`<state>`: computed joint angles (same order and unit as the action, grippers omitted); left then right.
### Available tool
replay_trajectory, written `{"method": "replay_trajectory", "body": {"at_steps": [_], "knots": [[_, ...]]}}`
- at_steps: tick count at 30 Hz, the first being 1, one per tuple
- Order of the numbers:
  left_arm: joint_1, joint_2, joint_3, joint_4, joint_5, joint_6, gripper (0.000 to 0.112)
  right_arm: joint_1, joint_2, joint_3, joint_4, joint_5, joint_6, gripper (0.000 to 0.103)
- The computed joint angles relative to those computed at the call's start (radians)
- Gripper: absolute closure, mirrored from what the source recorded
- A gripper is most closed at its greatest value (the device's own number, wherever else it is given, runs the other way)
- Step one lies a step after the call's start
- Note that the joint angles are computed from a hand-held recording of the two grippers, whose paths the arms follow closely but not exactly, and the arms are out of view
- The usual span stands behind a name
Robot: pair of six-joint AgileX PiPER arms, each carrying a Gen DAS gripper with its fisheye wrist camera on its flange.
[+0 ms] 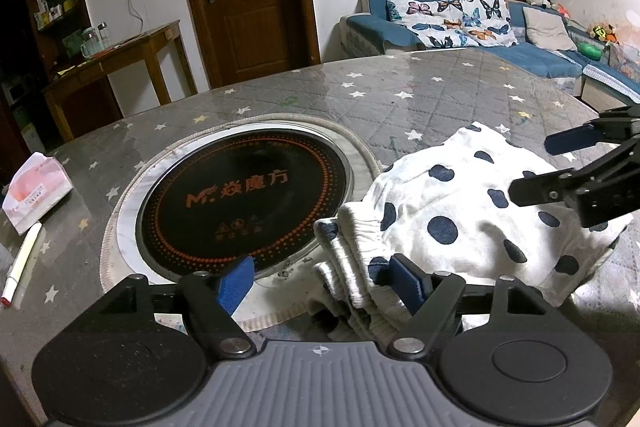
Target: Fold clothes
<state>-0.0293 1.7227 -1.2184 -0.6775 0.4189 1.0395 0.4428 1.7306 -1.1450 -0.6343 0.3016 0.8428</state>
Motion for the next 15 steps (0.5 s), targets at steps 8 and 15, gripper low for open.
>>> {"method": "replay_trajectory", "body": {"at_steps": [8,15], "knots": [[-0.003,0.004,-0.001,0.006,0.003,-0.001,0.034,-0.002,0.064,-0.009,0.033,-0.020,0.000,0.012],[-0.007,0.016,-0.009,0.019,0.005,-0.016,0.031,0.004,0.076,0.017,-0.048,-0.050,0.082,0.005]]}}
